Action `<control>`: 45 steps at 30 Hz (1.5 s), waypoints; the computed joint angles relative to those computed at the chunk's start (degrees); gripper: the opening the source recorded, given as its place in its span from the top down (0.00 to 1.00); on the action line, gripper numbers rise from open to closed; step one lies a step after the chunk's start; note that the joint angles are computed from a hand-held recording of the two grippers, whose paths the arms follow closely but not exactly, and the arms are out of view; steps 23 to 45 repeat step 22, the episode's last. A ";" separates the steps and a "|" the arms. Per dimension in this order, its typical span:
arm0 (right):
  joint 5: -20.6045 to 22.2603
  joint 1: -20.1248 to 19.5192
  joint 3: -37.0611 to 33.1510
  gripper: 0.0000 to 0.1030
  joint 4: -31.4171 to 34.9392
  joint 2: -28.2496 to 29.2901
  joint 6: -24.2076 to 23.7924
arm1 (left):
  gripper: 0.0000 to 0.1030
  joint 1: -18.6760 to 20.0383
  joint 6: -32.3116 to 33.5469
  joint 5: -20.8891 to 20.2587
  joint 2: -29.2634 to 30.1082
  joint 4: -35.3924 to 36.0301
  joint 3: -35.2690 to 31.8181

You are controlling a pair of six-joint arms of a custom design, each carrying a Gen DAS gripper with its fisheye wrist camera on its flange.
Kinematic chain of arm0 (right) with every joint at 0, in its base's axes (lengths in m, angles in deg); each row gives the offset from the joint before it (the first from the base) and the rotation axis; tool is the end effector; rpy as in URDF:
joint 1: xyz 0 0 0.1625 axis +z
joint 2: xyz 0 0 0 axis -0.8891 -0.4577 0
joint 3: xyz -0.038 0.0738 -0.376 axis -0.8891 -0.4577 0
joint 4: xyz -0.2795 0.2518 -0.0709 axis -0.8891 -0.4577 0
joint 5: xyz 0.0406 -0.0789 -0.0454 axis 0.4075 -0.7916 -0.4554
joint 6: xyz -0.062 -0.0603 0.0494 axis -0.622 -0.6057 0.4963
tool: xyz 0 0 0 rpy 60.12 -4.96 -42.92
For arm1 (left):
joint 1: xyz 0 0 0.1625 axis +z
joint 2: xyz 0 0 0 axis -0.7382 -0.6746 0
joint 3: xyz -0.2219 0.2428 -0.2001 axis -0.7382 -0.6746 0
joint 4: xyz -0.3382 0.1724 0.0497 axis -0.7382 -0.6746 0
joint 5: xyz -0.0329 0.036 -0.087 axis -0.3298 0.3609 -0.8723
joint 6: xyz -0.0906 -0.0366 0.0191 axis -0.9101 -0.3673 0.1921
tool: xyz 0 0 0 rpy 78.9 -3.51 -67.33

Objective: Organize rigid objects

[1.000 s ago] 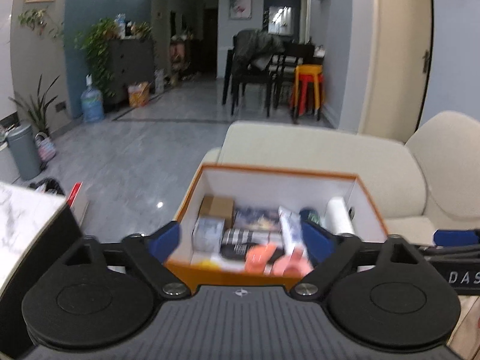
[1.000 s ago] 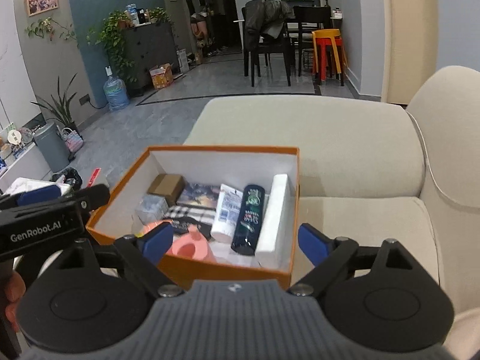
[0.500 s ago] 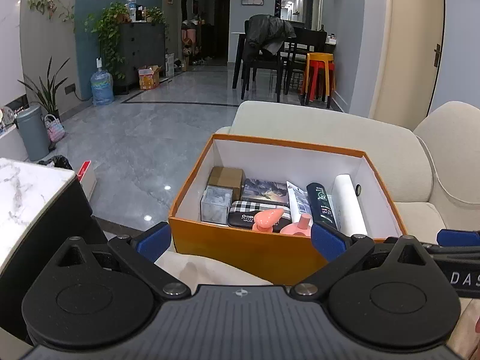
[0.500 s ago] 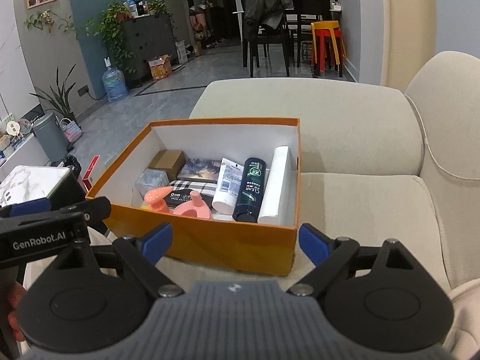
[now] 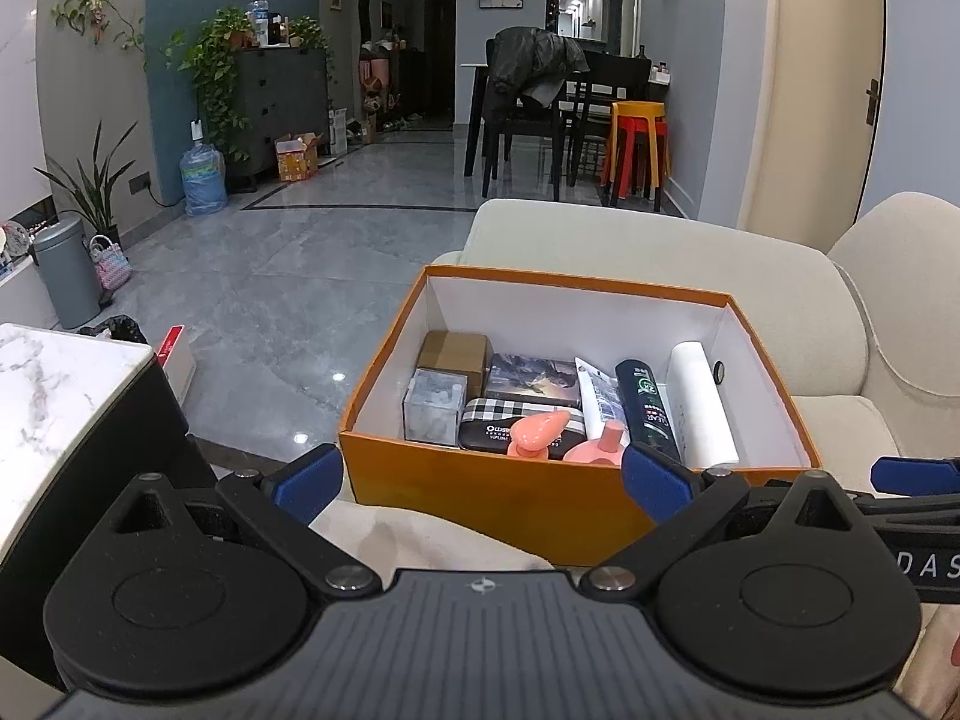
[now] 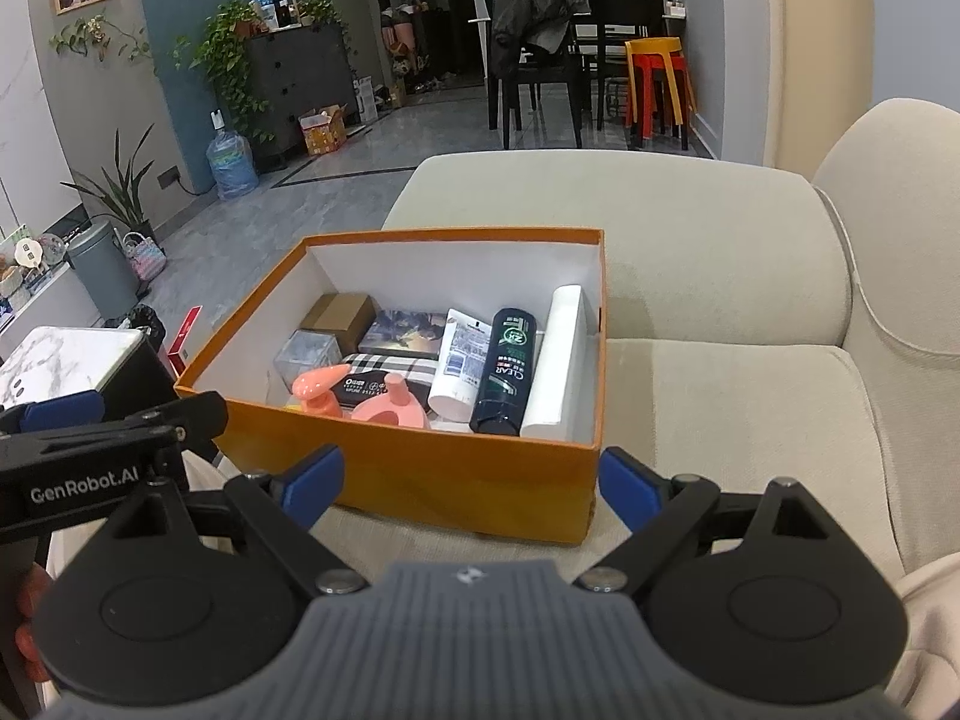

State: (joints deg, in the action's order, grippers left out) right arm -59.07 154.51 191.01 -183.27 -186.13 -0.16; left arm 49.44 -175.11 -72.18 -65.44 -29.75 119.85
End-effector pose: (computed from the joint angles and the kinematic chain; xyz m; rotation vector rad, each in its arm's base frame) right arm 0.1390 -0.3505 0.3800 1.2929 -2.5434 0.5503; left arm -0.4923 -0.2147 0.0129 -0.2825 1.7732 -1.2603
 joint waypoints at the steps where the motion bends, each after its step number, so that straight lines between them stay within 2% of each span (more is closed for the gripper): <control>1: -0.15 0.09 -0.03 0.12 0.01 0.05 -0.04 | 0.00 -0.01 0.02 0.03 -0.03 -0.09 0.04; 22: -1.96 0.46 -0.23 0.12 0.93 0.54 0.14 | 0.00 -0.20 -0.05 -0.51 -0.46 0.01 0.52; 45: -1.96 0.46 -0.23 0.12 0.93 0.54 0.14 | 0.00 -0.20 -0.05 -0.51 -0.46 0.01 0.52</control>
